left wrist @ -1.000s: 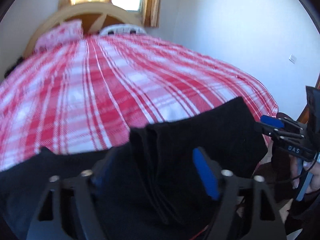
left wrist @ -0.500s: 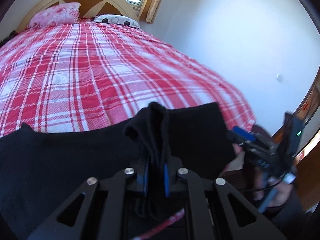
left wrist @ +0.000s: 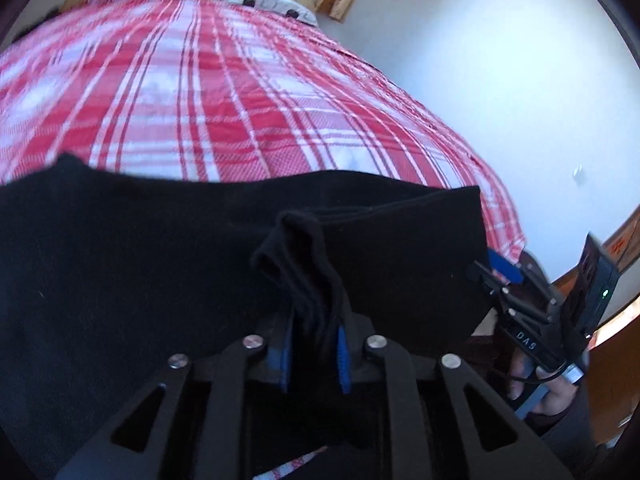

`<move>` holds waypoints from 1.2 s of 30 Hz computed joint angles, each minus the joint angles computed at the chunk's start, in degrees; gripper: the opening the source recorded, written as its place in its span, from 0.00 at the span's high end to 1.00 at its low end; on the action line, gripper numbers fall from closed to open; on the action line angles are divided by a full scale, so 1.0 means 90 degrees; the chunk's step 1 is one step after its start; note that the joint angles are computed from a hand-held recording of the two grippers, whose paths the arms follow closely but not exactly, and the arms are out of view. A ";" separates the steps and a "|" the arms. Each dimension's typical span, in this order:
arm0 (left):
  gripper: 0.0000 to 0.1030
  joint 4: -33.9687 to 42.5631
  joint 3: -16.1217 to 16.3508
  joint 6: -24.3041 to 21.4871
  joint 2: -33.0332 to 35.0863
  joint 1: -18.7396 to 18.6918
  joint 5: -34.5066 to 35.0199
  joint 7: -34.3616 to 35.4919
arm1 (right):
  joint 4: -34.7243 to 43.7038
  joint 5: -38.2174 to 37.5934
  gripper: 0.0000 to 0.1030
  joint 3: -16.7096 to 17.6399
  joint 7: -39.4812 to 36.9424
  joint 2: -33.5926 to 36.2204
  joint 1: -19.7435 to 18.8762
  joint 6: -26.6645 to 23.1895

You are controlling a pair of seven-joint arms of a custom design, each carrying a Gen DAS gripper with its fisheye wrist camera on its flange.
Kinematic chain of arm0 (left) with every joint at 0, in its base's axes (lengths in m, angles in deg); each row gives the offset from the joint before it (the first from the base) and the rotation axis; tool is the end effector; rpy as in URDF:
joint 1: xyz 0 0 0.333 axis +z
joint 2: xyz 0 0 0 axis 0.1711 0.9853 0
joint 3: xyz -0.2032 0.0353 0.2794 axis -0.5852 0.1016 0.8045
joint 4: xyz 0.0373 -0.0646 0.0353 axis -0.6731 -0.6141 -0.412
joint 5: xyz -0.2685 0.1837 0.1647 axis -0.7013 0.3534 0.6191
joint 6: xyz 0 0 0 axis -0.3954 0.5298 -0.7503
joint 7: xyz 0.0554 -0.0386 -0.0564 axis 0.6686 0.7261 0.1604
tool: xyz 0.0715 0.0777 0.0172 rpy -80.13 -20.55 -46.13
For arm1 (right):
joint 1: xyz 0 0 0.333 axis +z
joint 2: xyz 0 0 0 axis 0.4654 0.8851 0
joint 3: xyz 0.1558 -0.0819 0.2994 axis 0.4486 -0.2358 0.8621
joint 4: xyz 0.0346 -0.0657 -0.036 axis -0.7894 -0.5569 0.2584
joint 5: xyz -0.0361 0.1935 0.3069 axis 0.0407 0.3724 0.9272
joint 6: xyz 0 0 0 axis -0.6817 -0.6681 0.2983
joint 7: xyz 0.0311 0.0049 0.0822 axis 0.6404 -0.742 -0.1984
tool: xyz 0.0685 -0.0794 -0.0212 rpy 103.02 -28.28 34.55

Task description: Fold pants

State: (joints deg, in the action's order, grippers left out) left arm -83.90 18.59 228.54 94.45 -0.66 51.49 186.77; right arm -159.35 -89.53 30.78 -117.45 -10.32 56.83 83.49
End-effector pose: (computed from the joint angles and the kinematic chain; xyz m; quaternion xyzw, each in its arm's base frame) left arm 0.7288 -0.3440 0.2964 0.4069 -0.8333 0.3680 0.0683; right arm 0.5143 0.3072 0.3333 -0.5733 0.7130 -0.3305 0.2319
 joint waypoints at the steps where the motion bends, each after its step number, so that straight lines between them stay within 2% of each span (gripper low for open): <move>1: 0.72 -0.0287 0.0062 0.0387 -0.0151 -0.0060 0.0075 0.0135 | 0.0046 0.0063 0.50 0.0016 -0.0143 0.0041 0.0048 -0.0163; 3: 0.56 -0.0735 0.0115 0.1120 -0.0352 -0.0134 0.0230 0.0342 | 0.0072 0.0130 0.50 0.0020 -0.0263 0.0047 0.0092 -0.0290; 5: 0.25 -0.1195 0.0295 0.2127 -0.0537 -0.0282 0.0508 0.0360 | -0.0013 -0.0011 0.49 -0.0017 0.0016 -0.0025 0.0122 -0.0320; 6: 0.22 -0.1309 0.0224 0.2453 -0.0545 -0.0253 0.0602 0.0434 | -0.0056 -0.0162 0.49 -0.0034 0.0246 -0.0083 0.0165 -0.0438; 7: 0.20 -0.1434 0.0092 0.2719 -0.0556 -0.0183 0.0701 0.0558 | -0.0101 -0.0412 0.49 -0.0041 0.0520 -0.0160 0.0216 -0.0578; 9: 0.20 -0.1385 0.0332 0.2837 -0.0534 -0.0353 0.0978 0.0360 | -0.0139 -0.0934 0.46 0.0010 0.0979 -0.0277 0.0216 -0.0699; 11: 0.20 -0.1218 0.0569 0.2841 -0.0444 -0.0524 0.1220 0.0107 | -0.0009 -0.1152 0.40 0.0114 0.0992 -0.0257 0.0123 -0.0684; 14: 0.20 -0.0996 0.0768 0.2600 -0.0345 -0.0584 0.1496 -0.0242 | 0.0415 -0.0842 0.40 0.0199 0.0243 0.0005 0.0096 -0.0910; 17: 0.18 -0.0676 0.0561 0.2237 -0.0150 -0.0411 0.1715 -0.0514 | 0.0866 -0.0316 0.40 0.0139 -0.0512 0.0326 0.0038 -0.0840; 21: 0.11 -0.0762 0.0544 0.2369 -0.0146 -0.0390 0.1815 -0.0590 | 0.1121 0.0626 0.39 -0.0035 -0.1156 0.0603 -0.0100 -0.0435; 22: 0.10 -0.0747 0.0547 0.2384 -0.0126 -0.0397 0.1861 -0.0625 | 0.1096 0.0818 0.37 -0.0093 -0.1166 0.0633 -0.0150 -0.0256; 24: 0.08 -0.0770 0.0579 0.2468 -0.0122 -0.0429 0.1961 -0.0689 | 0.0946 0.0888 0.23 -0.0277 -0.0809 0.0603 -0.0191 0.0228; 27: 0.07 -0.0750 0.0607 0.2472 -0.0116 -0.0456 0.2063 -0.0822 | 0.0836 0.1054 0.18 -0.0481 -0.0574 0.0604 -0.0254 0.0706; 30: 0.07 -0.0740 0.0576 0.2467 -0.0110 -0.0432 0.2142 -0.0857 | 0.0949 0.1093 0.17 -0.0610 -0.0712 0.0687 -0.0094 0.0568; 34: 0.07 -0.0778 0.0540 0.2423 -0.0155 -0.0386 0.2172 -0.0896 | 0.0873 0.0870 0.17 -0.0740 -0.0380 0.0619 0.0038 0.0554; 36: 0.07 -0.0953 0.0553 0.2616 -0.0264 -0.0365 0.2186 -0.0925 | 0.0724 0.0827 0.17 -0.0727 -0.0163 0.0447 0.0115 0.0320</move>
State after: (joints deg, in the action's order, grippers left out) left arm -92.48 23.57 252.09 92.07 -3.95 71.16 178.45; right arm -152.83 -82.08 24.23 -118.91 -6.29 57.87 86.37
